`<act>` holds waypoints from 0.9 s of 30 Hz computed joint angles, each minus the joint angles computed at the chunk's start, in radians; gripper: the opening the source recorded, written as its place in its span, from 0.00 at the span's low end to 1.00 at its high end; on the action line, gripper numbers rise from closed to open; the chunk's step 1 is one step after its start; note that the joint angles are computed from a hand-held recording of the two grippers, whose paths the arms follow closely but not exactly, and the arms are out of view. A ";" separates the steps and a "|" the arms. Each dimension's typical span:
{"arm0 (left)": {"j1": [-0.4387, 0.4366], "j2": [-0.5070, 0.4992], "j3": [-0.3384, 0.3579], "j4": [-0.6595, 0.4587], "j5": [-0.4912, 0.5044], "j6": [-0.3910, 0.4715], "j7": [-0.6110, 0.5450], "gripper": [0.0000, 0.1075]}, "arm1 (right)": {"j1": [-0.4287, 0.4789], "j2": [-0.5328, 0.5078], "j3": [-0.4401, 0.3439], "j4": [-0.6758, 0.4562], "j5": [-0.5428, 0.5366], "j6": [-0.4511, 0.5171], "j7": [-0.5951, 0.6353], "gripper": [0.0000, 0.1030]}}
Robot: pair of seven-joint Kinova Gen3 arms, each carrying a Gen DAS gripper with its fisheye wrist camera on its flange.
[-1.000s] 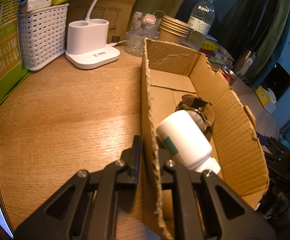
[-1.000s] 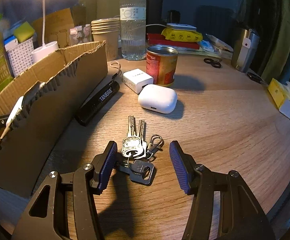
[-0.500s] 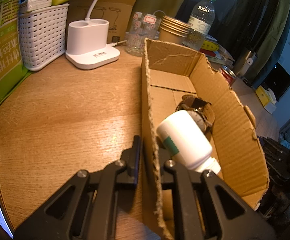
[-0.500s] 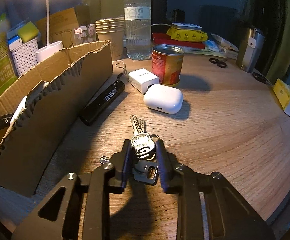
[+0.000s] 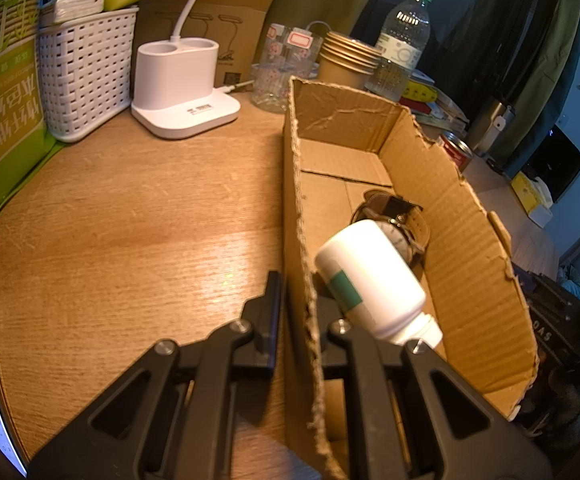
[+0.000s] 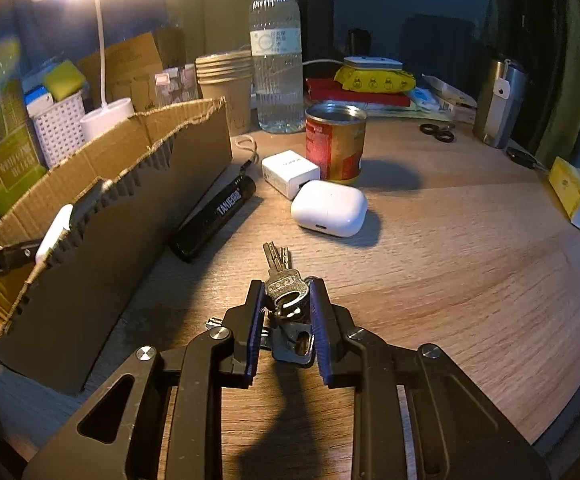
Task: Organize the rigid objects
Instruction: 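Lift the keys and carry them over the box with the right tool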
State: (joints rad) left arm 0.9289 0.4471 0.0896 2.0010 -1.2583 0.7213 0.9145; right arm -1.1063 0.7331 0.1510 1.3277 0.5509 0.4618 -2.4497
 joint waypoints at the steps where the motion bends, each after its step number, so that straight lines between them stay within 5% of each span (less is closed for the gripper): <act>1: 0.000 0.000 0.000 0.000 0.000 0.000 0.000 0.09 | -0.003 -0.004 0.005 0.005 0.003 -0.008 -0.007 0.23; 27: -0.001 -0.001 0.001 0.001 -0.001 0.000 0.001 0.09 | -0.130 -0.098 0.130 0.068 0.206 -0.083 -0.203 0.23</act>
State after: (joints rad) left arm 0.9275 0.4463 0.0910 2.0023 -1.2597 0.7209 0.9154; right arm -1.2360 0.6355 0.2807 1.3952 0.7573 0.3784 -2.6525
